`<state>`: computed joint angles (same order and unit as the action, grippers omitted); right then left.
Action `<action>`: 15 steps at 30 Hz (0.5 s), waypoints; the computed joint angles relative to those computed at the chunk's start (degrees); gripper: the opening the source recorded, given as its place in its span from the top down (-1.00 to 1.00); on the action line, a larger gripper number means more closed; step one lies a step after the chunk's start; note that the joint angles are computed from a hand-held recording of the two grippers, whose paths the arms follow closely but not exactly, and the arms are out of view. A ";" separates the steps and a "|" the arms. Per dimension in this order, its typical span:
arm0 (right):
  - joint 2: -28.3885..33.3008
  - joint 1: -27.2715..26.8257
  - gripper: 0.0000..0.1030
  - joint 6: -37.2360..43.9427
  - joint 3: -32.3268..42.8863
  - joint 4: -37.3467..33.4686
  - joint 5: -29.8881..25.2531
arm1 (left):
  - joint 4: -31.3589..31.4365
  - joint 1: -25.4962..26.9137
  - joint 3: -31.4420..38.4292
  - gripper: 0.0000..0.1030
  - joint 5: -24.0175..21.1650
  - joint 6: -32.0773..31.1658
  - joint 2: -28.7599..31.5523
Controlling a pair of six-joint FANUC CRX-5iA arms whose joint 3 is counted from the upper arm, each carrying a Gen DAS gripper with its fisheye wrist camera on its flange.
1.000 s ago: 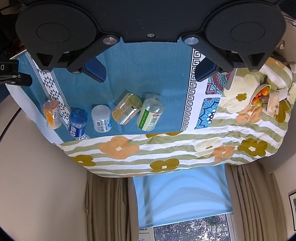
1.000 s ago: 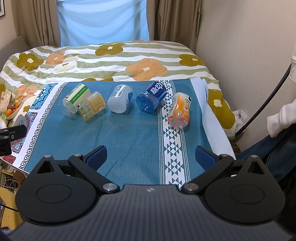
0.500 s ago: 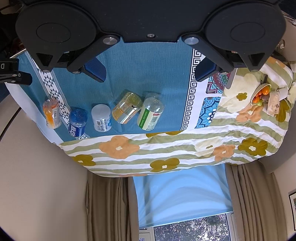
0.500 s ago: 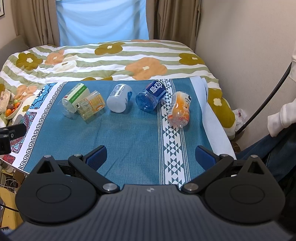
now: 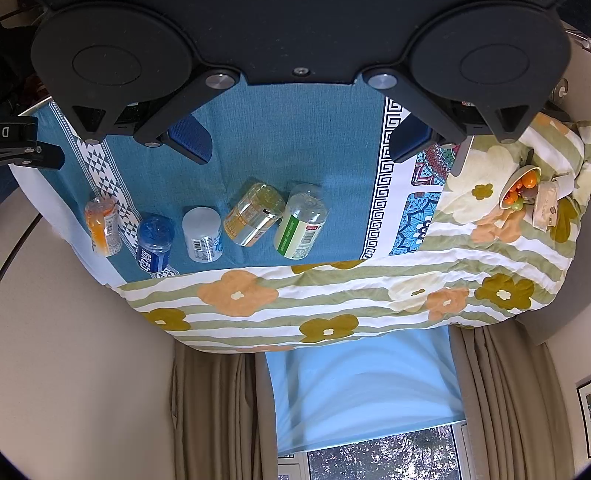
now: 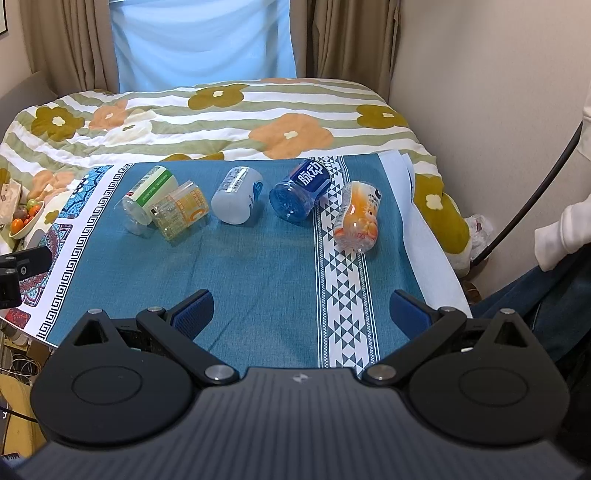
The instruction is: Flip cup upright
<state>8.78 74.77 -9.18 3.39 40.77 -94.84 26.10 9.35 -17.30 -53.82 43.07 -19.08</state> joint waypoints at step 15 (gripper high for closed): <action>-0.62 0.06 -1.00 -0.62 -1.31 -0.01 0.52 | 0.13 -0.18 0.45 -1.00 0.15 0.09 0.43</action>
<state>8.16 74.83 -9.80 2.08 40.76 -94.32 26.23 9.17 -16.85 -53.68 43.15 -18.65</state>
